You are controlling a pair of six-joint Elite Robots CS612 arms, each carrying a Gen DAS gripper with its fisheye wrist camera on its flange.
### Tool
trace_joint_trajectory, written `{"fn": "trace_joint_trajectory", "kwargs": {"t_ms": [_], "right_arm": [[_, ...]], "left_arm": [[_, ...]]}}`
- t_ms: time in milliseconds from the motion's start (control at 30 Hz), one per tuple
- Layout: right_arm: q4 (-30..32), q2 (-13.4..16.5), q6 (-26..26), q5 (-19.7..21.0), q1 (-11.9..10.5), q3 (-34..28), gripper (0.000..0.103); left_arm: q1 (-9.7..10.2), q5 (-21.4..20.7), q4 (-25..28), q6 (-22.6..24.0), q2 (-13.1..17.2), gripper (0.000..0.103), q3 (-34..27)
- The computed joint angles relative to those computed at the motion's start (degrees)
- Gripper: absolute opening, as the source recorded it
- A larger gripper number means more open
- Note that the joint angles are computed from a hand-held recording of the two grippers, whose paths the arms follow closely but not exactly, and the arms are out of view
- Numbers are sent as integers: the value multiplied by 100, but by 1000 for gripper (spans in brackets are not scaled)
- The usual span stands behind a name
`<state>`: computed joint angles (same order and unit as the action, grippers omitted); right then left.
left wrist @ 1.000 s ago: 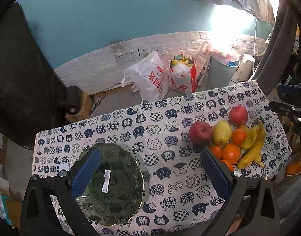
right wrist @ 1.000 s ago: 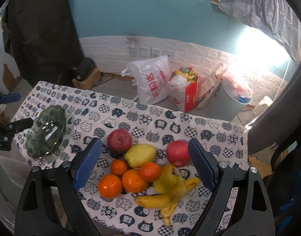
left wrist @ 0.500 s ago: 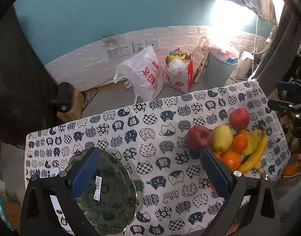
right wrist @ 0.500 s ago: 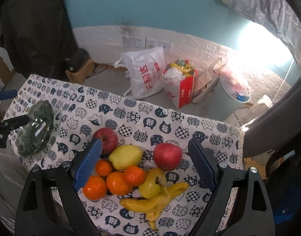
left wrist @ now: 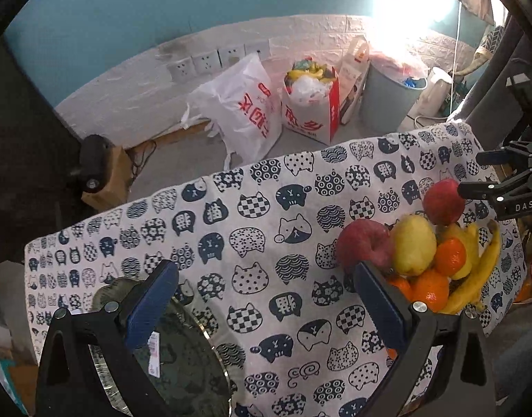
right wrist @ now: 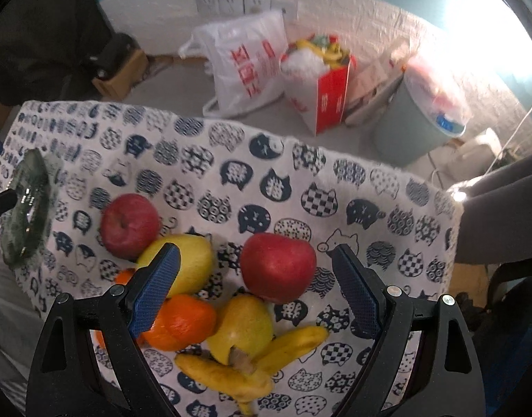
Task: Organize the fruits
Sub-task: 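Reach the right tool to the large red apple and close on it, then grasp an orange with the left tool while the right tool holds the apple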
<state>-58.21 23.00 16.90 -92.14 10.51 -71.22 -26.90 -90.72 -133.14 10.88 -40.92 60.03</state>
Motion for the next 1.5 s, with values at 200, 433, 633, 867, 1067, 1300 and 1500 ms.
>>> {"fn": "trace_joint_trajectory", "kwargs": {"t_ms": [200, 433, 633, 867, 1067, 1300, 1500], "right_arm": [[191, 70, 247, 375, -142, 97, 88], [365, 133, 229, 438, -158, 214, 87], [311, 176, 206, 484, -168, 216, 83], [250, 208, 207, 417, -170, 203, 77], [197, 284, 358, 436, -200, 57, 75], [-122, 413, 537, -102, -103, -403, 73], [-178, 492, 747, -565, -44, -825, 73]], "left_arm": [[-16, -28, 272, 4, 216, 102, -268], [-38, 2, 455, 66, 378, 102, -448], [-50, 23, 592, 79, 431, 102, -480], [-60, -87, 705, 39, 390, 102, -416], [-83, -250, 739, 7, 291, 102, -288], [-134, -554, 745, -81, 96, 102, -16], [-222, -869, 814, -183, -108, 102, 345]]}}
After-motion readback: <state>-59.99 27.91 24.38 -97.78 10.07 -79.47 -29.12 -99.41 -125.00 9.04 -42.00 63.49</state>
